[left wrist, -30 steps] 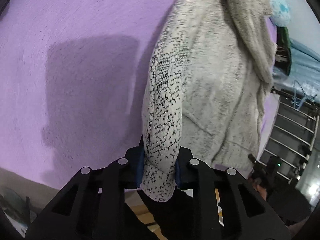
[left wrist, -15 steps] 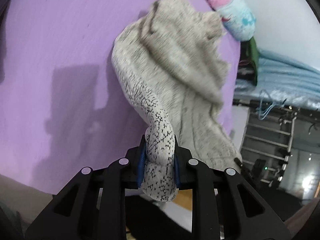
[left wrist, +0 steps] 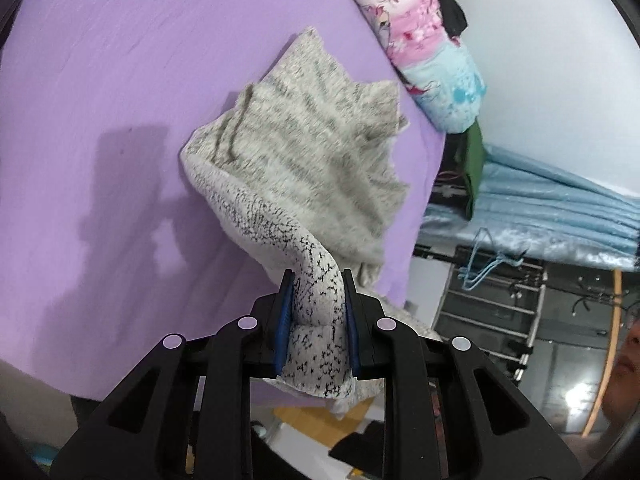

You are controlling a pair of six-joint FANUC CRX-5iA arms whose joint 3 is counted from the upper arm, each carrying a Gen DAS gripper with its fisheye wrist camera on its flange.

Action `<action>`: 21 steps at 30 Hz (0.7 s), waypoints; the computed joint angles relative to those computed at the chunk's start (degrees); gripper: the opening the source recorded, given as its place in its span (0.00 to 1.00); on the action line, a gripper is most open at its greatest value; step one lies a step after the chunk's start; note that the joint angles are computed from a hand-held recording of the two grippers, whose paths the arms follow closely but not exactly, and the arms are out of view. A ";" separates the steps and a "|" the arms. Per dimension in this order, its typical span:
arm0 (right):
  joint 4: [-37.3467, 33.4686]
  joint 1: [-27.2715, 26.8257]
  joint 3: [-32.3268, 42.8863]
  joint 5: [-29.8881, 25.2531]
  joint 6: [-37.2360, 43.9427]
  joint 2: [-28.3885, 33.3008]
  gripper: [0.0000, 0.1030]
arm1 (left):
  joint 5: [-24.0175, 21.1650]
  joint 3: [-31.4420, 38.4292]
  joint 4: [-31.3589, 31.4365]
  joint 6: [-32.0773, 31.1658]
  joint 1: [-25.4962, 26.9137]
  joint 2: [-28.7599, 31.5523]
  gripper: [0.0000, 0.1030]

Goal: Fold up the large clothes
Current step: 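Lift the jacket side with the right tool and fold it toward the collar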

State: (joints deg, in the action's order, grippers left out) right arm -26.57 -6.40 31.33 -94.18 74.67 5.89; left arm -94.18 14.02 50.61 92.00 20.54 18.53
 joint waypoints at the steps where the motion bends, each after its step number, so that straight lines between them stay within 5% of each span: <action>1: 0.81 0.31 1.03 0.18 0.09 0.71 0.14 | 0.06 1.00 0.19 0.65 -0.10 0.55 0.20; 7: 1.64 -0.34 8.30 0.90 0.42 5.72 0.14 | 2.24 8.43 2.76 3.94 -1.26 5.56 0.20; 21: 2.72 -0.60 19.43 8.15 -1.69 18.60 0.14 | 6.32 40.15 1.75 16.92 -5.76 27.43 0.20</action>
State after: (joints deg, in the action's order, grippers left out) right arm -23.85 -7.00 50.76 -86.03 72.98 24.49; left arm -87.87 54.17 52.37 108.92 14.78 45.96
